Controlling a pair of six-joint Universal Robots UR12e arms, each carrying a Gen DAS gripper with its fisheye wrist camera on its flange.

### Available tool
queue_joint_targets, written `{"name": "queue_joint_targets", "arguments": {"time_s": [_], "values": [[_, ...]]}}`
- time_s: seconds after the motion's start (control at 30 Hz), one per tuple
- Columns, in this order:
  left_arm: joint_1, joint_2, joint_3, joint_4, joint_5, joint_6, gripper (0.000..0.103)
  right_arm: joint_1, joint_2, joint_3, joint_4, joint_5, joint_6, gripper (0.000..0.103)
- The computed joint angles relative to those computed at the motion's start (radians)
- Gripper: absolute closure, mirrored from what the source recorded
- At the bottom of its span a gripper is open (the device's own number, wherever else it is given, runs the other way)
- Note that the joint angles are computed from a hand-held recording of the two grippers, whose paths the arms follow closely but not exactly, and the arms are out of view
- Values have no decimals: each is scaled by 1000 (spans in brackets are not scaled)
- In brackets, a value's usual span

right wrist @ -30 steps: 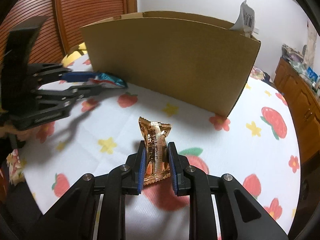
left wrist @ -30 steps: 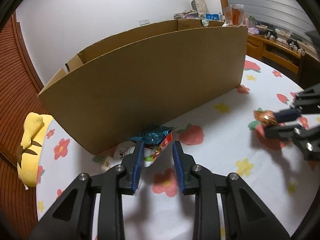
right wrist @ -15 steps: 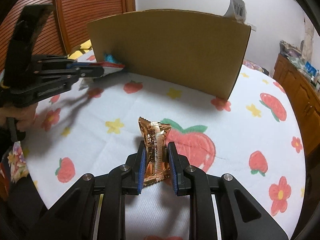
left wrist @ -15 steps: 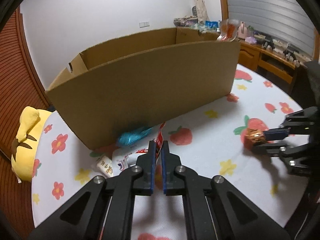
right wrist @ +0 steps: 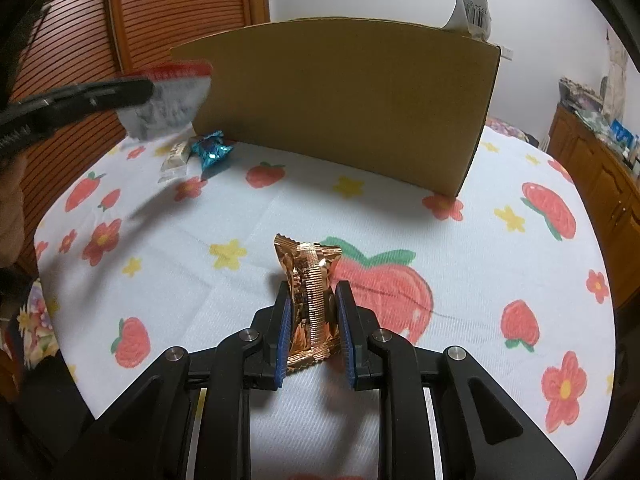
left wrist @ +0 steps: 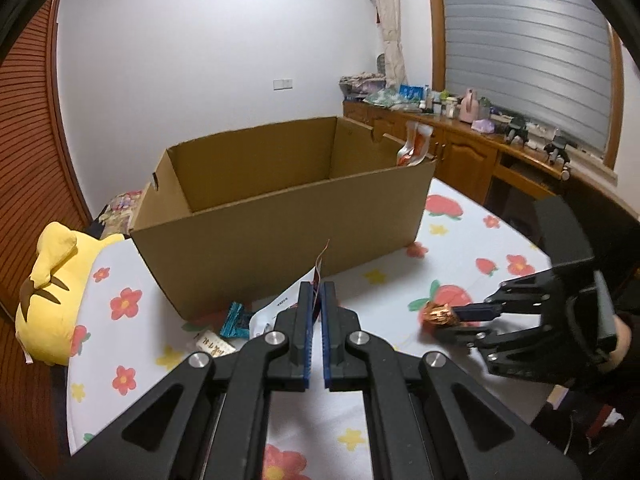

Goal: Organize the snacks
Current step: 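Lift both snacks over the box and open both tools to release them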

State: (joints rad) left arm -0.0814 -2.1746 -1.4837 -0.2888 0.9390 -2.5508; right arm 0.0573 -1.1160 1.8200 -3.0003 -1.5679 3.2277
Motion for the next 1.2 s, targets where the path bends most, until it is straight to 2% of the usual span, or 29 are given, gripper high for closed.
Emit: {"name": "queue_joint_targets", "arguments": {"time_s": [0.4, 0.73, 0.93, 1.2], "values": [[15, 25, -16, 20, -52, -30, 102, -1, -3, 14, -30, -14, 22, 84], [23, 37, -25, 59, -68, -44, 102, 1, -5, 38, -123, -35, 49, 84], [26, 42, -19, 68, -74, -51, 102, 8, -11, 41, -124, -71, 37, 84], [19, 41, -12, 94, -71, -71, 102, 8, -44, 36, -155, -77, 2, 84]]}}
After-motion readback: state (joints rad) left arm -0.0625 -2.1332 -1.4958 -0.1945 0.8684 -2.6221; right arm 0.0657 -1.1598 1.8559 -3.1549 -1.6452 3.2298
